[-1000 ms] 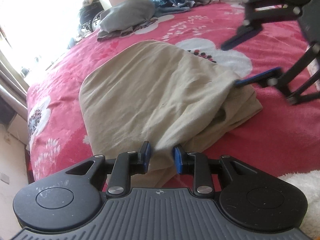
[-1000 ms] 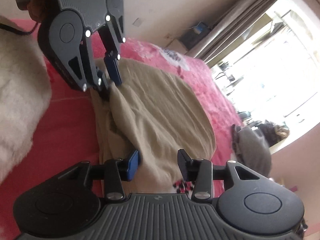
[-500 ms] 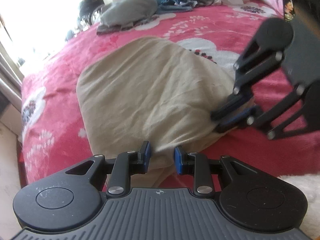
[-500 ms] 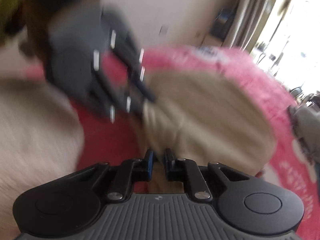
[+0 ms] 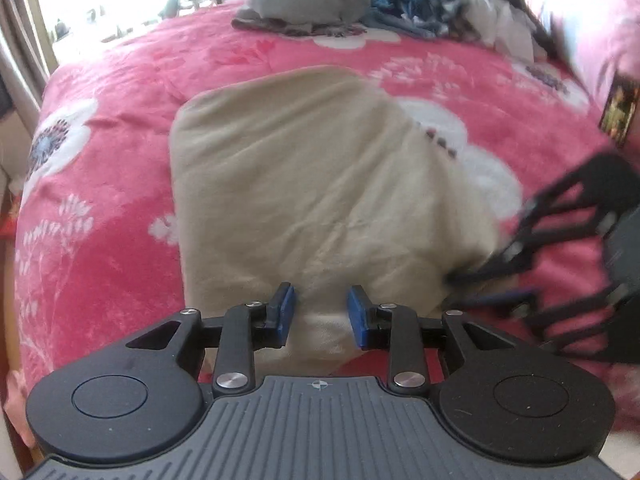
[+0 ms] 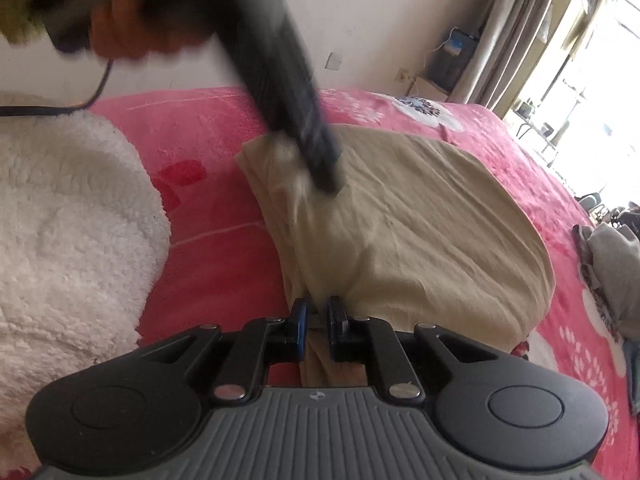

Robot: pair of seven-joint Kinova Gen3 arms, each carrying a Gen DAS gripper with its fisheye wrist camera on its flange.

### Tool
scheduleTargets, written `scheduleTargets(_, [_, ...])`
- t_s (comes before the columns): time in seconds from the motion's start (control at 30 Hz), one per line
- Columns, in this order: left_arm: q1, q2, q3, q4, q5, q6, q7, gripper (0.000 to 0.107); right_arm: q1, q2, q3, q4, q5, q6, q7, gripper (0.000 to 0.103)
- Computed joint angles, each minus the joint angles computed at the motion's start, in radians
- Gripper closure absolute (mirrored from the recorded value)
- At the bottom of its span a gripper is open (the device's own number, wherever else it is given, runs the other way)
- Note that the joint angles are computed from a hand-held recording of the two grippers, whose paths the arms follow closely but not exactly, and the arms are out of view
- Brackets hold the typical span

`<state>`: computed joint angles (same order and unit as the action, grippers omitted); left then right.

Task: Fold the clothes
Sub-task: 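Open the right gripper and pull it away from the trouser edge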

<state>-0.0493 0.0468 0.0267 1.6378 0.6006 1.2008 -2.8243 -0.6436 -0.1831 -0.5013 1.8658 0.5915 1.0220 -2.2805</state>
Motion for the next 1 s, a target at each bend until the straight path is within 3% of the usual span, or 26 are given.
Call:
scheduleTargets(0.07, [-0.029,-0.004,0.022,0.005,0.008,-0.004,0.012,0.077,-0.001,-0.029,0.020,-0.017,-0.048,0.014,0.022,0.093])
scheduleTargets(0.23, [-0.015,0.014,-0.004,-0.024,0.008,0.034,0.046,0.077,0.084,-0.112,-0.012,-0.038,-0.081,0.028,-0.049,0.093])
scheduleTargets(0.3, [-0.012,0.010,-0.001,-0.019,0.004,0.027,0.048,0.076,0.112,-0.072,-0.036,-0.048,-0.096,0.089,-0.052,0.092])
scheduleTargets(0.53, [-0.009,0.006,-0.002,-0.019,-0.005,0.019,0.066,0.076,0.081,-0.018,0.014,-0.138,-0.165,0.222,-0.066,0.092])
scheduleTargets(0.73, [0.001,0.007,0.004,-0.026,-0.024,0.014,0.091,0.076,0.143,-0.056,0.026,-0.138,-0.170,0.209,-0.253,0.091])
scheduleTargets(0.83, [0.005,0.007,0.006,-0.032,-0.033,0.017,0.100,0.075,0.164,-0.021,0.064,-0.095,-0.236,0.186,-0.292,0.089])
scheduleTargets(1.0, [0.007,0.008,0.005,-0.033,-0.037,0.014,0.115,0.075,0.185,-0.075,0.077,-0.141,-0.213,0.234,-0.316,0.089])
